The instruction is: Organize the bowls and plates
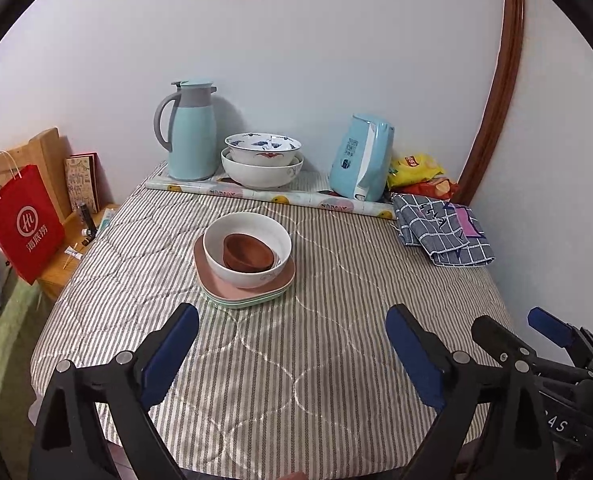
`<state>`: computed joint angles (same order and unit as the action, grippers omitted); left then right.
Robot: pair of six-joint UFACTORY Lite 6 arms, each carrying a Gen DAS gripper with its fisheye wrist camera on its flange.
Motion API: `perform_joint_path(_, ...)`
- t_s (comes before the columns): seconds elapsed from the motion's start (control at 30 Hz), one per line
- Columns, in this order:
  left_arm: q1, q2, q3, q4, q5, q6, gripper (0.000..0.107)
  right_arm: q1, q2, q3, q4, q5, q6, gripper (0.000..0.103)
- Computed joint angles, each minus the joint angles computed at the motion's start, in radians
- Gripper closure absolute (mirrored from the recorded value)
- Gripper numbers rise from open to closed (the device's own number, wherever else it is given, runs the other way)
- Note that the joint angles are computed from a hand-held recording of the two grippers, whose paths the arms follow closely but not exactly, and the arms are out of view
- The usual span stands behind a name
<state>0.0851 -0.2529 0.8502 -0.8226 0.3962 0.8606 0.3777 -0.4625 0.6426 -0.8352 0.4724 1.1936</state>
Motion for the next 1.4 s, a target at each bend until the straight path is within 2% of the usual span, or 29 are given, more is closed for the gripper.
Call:
perform_joint_path(0.43, 0.008, -0.017, -0.012, -0.011, 0.008, 0.012, 0.012, 0.047, -0.006, 0.007, -0.033, 0.040, 0.046, 0.008)
perform_joint_path(1.4, 0.015, -0.008, -0.012, -0.016, 0.006, 0.023, 0.012, 0.054, -0.001, 0.003, -0.037, 0.034, 0.056, 0.008)
